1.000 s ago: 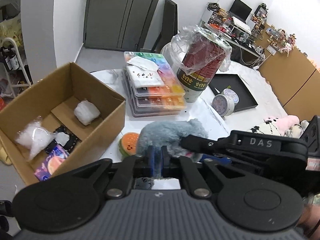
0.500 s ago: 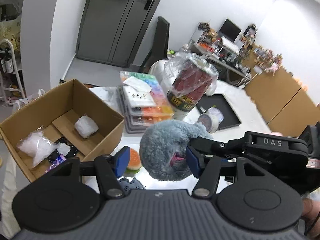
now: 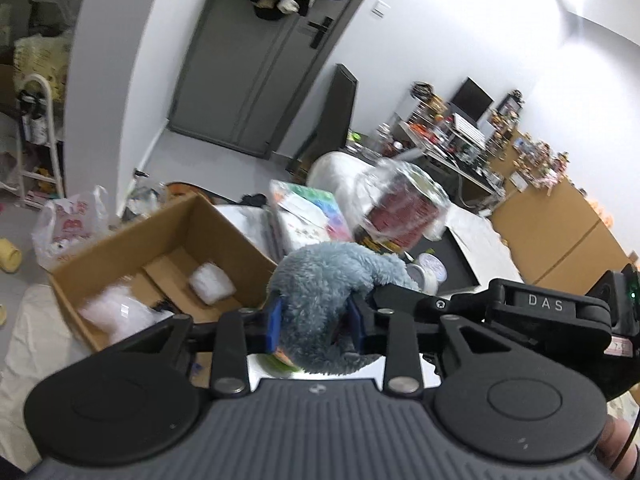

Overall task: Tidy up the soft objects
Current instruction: 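Lift and carry the grey mouse plush over the box with the right tool, then lower the mouse plush into the box and open the right tool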

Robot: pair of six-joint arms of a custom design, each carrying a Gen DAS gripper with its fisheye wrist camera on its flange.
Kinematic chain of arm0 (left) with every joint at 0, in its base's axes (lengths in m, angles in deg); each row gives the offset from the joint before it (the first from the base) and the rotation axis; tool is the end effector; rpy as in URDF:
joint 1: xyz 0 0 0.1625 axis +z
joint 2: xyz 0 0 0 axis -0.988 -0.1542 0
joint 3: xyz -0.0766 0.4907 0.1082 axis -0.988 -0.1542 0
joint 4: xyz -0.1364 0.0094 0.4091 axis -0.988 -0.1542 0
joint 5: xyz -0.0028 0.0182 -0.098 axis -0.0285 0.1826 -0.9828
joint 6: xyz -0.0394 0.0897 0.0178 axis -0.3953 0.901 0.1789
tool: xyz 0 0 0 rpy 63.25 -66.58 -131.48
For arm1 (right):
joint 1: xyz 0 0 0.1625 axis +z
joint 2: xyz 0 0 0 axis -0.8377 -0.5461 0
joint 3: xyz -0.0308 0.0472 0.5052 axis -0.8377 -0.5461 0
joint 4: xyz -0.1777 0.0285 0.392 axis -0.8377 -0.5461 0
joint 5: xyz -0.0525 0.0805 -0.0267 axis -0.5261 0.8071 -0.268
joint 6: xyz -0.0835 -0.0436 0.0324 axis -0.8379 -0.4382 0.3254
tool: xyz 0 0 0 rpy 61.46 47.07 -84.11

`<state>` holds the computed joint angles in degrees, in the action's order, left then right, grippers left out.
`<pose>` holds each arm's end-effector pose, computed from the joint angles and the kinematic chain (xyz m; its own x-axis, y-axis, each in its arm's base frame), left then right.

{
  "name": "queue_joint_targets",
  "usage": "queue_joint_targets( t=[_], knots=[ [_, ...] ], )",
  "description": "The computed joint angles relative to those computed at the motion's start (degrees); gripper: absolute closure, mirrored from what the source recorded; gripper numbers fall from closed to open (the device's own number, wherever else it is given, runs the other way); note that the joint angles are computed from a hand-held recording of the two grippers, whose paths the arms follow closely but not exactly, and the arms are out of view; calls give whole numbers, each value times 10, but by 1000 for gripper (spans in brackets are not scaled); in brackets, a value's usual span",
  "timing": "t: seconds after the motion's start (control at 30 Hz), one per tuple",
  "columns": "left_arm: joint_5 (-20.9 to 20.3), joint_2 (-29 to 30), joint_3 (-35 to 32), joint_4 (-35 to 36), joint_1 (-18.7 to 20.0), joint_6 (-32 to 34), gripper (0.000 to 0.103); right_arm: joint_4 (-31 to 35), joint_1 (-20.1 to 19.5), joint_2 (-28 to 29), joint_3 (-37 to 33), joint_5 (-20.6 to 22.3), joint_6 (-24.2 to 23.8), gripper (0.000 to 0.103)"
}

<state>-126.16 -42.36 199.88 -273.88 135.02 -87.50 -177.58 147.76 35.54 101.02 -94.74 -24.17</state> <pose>-0.1647 -0.5588 0.1859 -0.9466 -0.0343 -0.3207 0.2192 0.6610 -0.7177 0.1689 -0.6503 0.1291 -0.9635 -0.1475 -0.2233 -0.0367 0.8994 -0.4356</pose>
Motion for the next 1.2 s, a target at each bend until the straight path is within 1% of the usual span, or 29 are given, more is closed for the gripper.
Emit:
queue_joint_targets(
  t=[0.13, 0.3, 0.43, 0.73, 1.03, 1.2],
  knots=[
    [23, -15, 2, 7, 1, 1, 73, 5, 16, 16, -14, -4, 3, 72],
    [35, -29, 1, 19, 9, -1, 74, 8, 33, 33, -28, -15, 6, 72],
    [33, -37, -5, 31, 21, 0, 74, 7, 41, 46, -39, -23, 13, 72],
    [26, -40, -30, 75, 54, -9, 74, 0, 60, 79, -68, -65, 29, 72],
    [15, -29, -64, 115, 90, -19, 74, -3, 67, 115, -100, -105, 49, 71],
    [15, -19, -82, 134, 104, -30, 74, -4, 69, 131, -117, -125, 59, 71]
  ],
)
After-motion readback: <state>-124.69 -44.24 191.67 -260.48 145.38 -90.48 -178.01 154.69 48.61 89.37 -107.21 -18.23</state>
